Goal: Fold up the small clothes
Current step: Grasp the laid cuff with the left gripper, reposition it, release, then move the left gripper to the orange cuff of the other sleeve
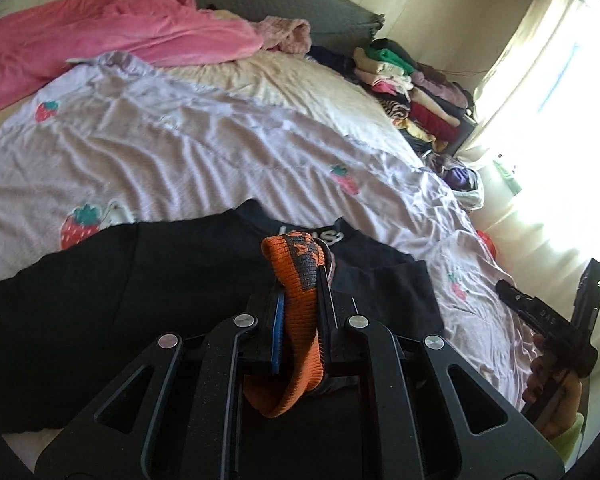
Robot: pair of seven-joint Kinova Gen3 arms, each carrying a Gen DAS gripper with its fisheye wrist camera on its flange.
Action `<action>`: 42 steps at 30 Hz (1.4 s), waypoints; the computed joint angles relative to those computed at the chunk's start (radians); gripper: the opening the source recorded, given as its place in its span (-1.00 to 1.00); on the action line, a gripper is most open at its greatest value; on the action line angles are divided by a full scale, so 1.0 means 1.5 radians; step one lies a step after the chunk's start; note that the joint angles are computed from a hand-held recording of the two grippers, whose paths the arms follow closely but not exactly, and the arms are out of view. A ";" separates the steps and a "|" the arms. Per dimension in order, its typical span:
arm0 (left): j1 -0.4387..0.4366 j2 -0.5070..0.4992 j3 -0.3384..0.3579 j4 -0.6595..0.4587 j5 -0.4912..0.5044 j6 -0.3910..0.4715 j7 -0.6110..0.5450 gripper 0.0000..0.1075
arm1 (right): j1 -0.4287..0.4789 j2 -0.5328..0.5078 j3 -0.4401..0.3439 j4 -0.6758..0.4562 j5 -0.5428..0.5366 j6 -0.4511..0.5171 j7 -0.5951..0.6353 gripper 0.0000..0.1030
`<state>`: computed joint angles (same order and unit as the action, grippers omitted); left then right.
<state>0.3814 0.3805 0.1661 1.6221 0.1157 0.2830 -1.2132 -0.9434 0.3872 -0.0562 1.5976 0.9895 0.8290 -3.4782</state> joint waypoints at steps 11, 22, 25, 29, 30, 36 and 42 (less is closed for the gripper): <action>-0.002 0.001 -0.010 0.012 -0.004 0.009 0.011 -0.84 | -0.018 0.022 0.004 -0.038 -0.001 0.012 0.054 -0.30; 0.074 -0.018 -0.098 0.027 -0.103 0.015 0.108 -0.75 | -0.027 0.052 0.007 -0.081 -0.014 0.006 0.126 -0.23; 0.076 0.003 -0.088 0.003 -0.124 0.047 0.111 -0.59 | -0.030 0.059 0.013 -0.089 -0.027 -0.006 0.149 -0.21; 0.071 0.044 -0.062 -0.034 -0.136 0.094 0.089 -0.37 | -0.029 0.064 0.019 -0.093 -0.049 -0.031 0.181 -0.19; 0.058 0.055 -0.047 -0.038 -0.124 0.100 0.076 -0.36 | -0.025 0.066 0.019 -0.093 -0.057 -0.042 0.190 -0.14; 0.088 0.084 -0.076 -0.034 -0.149 0.111 0.089 -0.35 | -0.023 0.087 0.021 -0.119 -0.117 -0.070 0.279 -0.11; 0.076 0.077 -0.066 -0.022 -0.139 0.099 0.079 -0.35 | -0.023 0.106 0.031 -0.136 -0.180 -0.054 0.344 -0.02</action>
